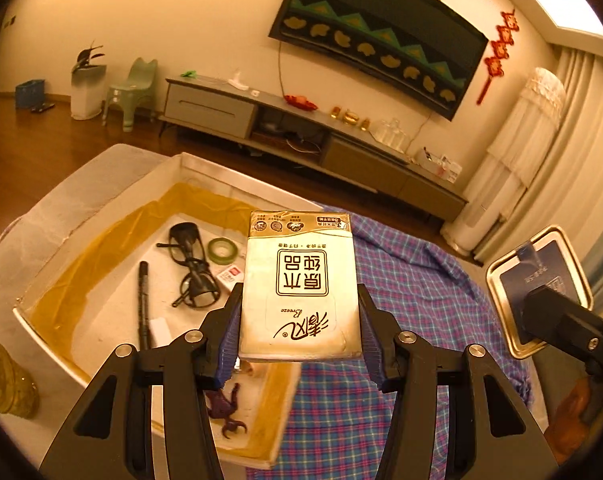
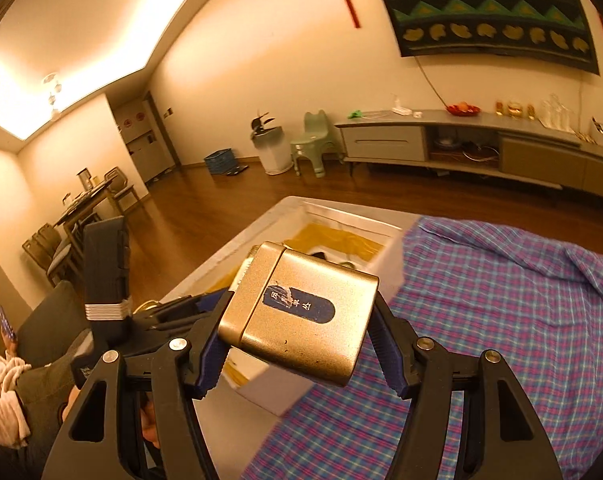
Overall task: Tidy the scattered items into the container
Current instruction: 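Lift and carry the gold tin and tissue pack over the white box, then lower both tools into the box and open them, releasing tin and tissue pack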
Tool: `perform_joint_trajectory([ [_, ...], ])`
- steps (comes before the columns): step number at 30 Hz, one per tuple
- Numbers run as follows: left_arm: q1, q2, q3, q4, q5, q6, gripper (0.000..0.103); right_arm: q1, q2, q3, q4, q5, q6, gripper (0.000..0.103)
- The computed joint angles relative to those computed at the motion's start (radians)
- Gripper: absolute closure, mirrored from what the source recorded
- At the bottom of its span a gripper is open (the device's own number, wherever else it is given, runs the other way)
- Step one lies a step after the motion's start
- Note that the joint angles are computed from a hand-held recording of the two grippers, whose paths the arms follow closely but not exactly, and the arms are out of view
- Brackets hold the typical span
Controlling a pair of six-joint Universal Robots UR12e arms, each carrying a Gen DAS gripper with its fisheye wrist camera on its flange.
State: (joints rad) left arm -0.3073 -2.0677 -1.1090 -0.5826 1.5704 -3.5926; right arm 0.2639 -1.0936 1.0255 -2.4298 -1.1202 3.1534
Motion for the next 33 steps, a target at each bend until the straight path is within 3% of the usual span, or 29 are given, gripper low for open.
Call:
perform_joint_trajectory([
  [9, 0.023, 0.020, -0.039, 0.017, 0.041, -0.008, 0.049, 0.038, 0.045, -0.072, 0.053, -0.024, -0.032, 0.038],
  [20, 0.055, 0.026, -0.047, -0.055, 0.092, -0.034, 0.049, 0.066, 0.123, -0.186, 0.145, -0.063, -0.043, 0.038],
  [24, 0.074, 0.025, -0.050, -0.086, 0.073, -0.059, 0.049, 0.072, 0.178, -0.267, 0.210, -0.077, -0.040, 0.038],
  [33, 0.091, 0.013, -0.036, -0.156, 0.101, -0.113, 0.049, 0.093, 0.304, -0.462, 0.380, -0.126, -0.089, 0.038],
])
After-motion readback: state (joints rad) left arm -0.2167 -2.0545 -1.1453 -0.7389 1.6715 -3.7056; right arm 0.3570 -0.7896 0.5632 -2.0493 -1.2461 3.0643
